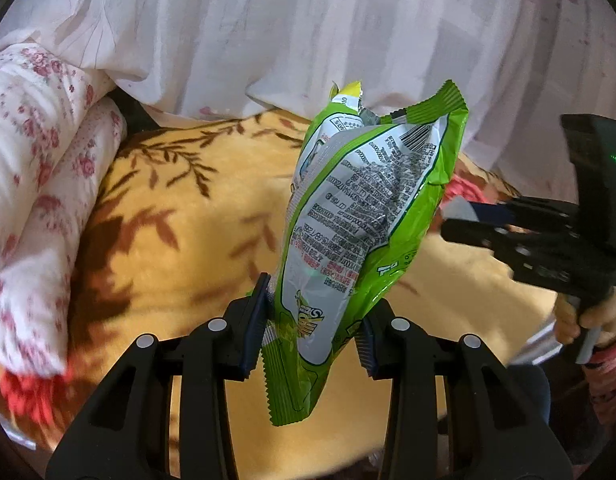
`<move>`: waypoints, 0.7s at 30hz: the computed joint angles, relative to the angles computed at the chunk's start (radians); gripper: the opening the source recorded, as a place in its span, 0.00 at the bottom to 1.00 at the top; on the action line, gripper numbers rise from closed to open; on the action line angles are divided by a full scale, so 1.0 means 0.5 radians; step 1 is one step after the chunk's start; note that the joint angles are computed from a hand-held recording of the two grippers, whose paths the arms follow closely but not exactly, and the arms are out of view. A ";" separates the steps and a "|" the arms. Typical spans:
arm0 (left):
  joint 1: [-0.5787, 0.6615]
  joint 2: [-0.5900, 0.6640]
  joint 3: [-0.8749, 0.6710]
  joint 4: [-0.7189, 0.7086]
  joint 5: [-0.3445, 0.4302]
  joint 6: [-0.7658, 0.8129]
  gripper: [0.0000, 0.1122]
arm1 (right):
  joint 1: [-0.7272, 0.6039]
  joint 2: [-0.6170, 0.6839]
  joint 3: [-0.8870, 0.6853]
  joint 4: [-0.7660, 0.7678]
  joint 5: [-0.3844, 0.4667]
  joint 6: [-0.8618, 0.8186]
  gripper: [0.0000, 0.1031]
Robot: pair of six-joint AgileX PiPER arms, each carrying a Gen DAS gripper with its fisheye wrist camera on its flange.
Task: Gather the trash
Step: 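Carry the wrapper and bottle cap into the orange bin and open both grippers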
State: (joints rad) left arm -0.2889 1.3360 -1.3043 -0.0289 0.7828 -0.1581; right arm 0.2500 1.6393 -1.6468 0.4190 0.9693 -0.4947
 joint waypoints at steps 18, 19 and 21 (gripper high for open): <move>-1.185 -0.517 0.820 0.645 0.153 -1.209 0.33 | -0.182 -1.303 1.461 0.109 0.185 -0.274 0.31; -1.227 -0.510 0.860 0.650 0.138 -1.253 0.33 | -0.185 -1.325 1.518 0.104 0.199 -0.271 0.31; -1.277 -0.473 0.960 0.605 0.079 -1.299 0.33 | -0.173 -1.348 1.618 0.080 0.208 -0.252 0.31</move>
